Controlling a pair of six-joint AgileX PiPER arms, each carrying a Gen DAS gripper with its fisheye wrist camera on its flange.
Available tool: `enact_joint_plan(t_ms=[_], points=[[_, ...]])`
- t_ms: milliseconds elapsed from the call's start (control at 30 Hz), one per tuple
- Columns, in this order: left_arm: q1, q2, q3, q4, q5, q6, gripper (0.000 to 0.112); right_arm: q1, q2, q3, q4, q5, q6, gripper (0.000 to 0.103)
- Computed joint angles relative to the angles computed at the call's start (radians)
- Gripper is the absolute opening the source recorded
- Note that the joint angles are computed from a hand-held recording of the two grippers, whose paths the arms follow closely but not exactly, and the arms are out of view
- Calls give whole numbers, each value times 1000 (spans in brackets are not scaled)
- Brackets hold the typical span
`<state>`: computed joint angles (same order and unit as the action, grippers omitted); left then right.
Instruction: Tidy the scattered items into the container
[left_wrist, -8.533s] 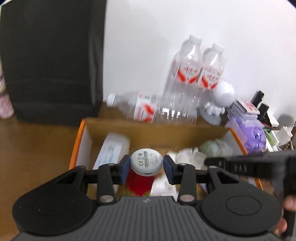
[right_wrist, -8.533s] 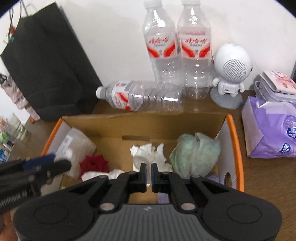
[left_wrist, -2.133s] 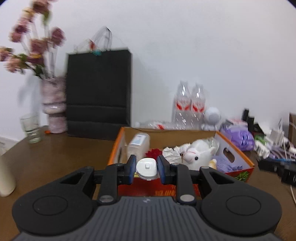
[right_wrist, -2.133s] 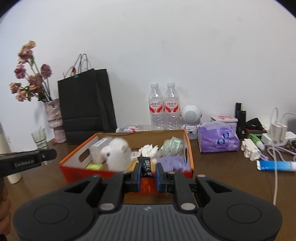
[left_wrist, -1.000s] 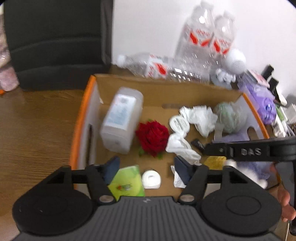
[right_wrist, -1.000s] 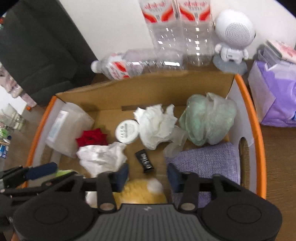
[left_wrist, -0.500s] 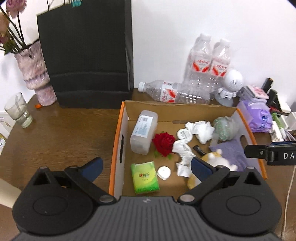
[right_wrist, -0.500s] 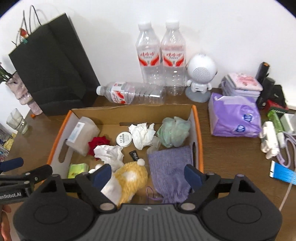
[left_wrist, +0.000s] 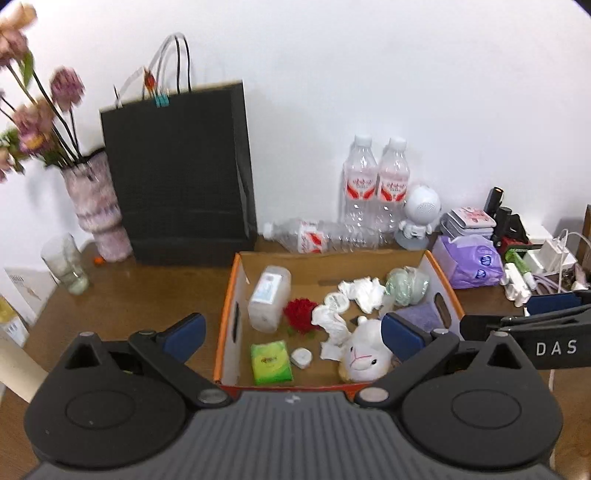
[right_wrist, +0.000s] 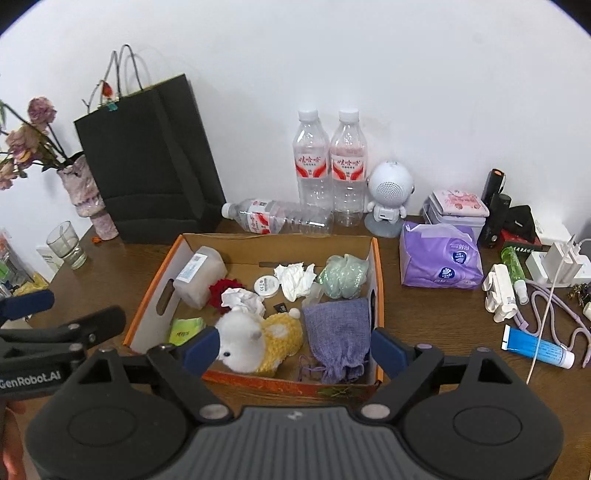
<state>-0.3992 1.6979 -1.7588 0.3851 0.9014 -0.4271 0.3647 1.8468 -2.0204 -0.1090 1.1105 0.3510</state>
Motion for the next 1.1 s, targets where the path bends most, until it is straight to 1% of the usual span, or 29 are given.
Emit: enact_joint_plan(t_ms=[67,167,267,433,567,600,633,667,733,800,867,1000,1100], points=[[-25,-32,68,64,-39,-59,103,3,-50,94,2,-60,23,90],[-38,-74,151,94,-81,-115,103,28,-110,218,-56,-131,84,90],[-52,-131,262,141,-145,-185,103,58,-177,357,-110,-211,126,91],[-102,-222,465,325,-242,-395,103,116,-284,582,-259,-354,260,91],[-138,-282,611,475,-301,-571,103,165,-352,734,-412,-434,424,92],[-147,-299,650,527,-315,-628,103,177,-368,768,-451,-451,468,93],[-156,-318,692,592,-331,-700,103,189,-382,797,-493,-462,515,96],[-167,-336,736,673,-346,-784,103,204,-397,831,-550,-472,577,100],[-197,-374,831,872,-366,-976,103,235,-427,905,-686,-494,711,102],[-235,-399,908,1043,-350,-1142,103,268,-459,985,-826,-516,848,102],[-272,-421,973,1144,-320,-1254,103,299,-484,1059,-948,-525,979,102],[-337,-465,1096,1268,-263,-1434,103,369,-526,1198,-1160,-516,1261,102],[-386,-490,1178,1320,-213,-1524,103,411,-539,1273,-1244,-513,1394,103]])
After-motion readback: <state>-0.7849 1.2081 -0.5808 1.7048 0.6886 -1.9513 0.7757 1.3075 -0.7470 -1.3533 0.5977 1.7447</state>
